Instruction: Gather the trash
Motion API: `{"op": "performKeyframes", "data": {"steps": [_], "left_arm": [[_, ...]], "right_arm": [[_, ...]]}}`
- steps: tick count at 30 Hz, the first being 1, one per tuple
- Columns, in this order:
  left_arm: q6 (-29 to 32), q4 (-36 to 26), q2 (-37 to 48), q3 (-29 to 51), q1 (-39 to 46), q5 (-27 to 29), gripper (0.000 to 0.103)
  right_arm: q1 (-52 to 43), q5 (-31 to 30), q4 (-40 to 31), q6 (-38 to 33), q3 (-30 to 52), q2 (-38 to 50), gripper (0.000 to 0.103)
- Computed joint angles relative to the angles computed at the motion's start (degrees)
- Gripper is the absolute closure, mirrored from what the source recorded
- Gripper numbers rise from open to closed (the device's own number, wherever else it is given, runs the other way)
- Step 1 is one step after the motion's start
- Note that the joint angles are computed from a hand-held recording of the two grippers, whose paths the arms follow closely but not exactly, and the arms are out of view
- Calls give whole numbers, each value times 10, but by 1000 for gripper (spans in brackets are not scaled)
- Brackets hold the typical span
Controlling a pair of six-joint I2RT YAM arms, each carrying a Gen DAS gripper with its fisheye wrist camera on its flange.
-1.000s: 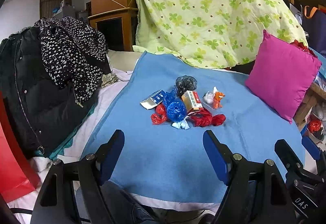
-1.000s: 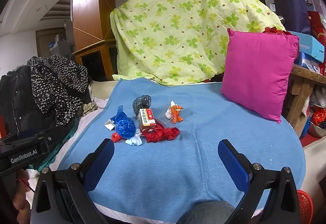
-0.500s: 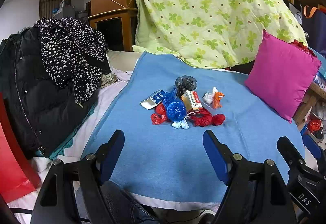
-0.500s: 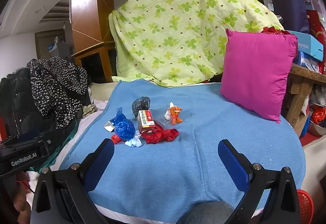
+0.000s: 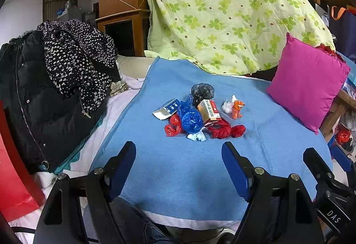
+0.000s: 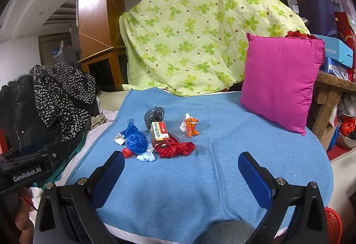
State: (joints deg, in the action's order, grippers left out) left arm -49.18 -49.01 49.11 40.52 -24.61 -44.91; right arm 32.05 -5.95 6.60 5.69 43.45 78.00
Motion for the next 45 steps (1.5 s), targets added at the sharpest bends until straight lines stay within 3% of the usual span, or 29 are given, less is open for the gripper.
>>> {"op": "performKeyframes", "data": {"steps": [17, 21, 32, 39, 45], "left_arm": [[-2, -4, 5, 3, 0, 0, 23], [-3, -4, 4, 1, -2, 1, 23], [-7, -1, 0, -7, -3, 3, 23], [71, 56, -32, -30, 81, 71, 23], [145, 114, -35, -47, 177, 133, 23]], "right_arm": [[-1, -14, -12, 11, 6, -7, 0], [3, -5, 31, 2, -15, -11, 0], [8, 9, 46, -12, -22, -9, 0], [4, 10, 17, -35, 9, 14, 0], [-1, -18, 70, -18, 18, 55, 0]]}}
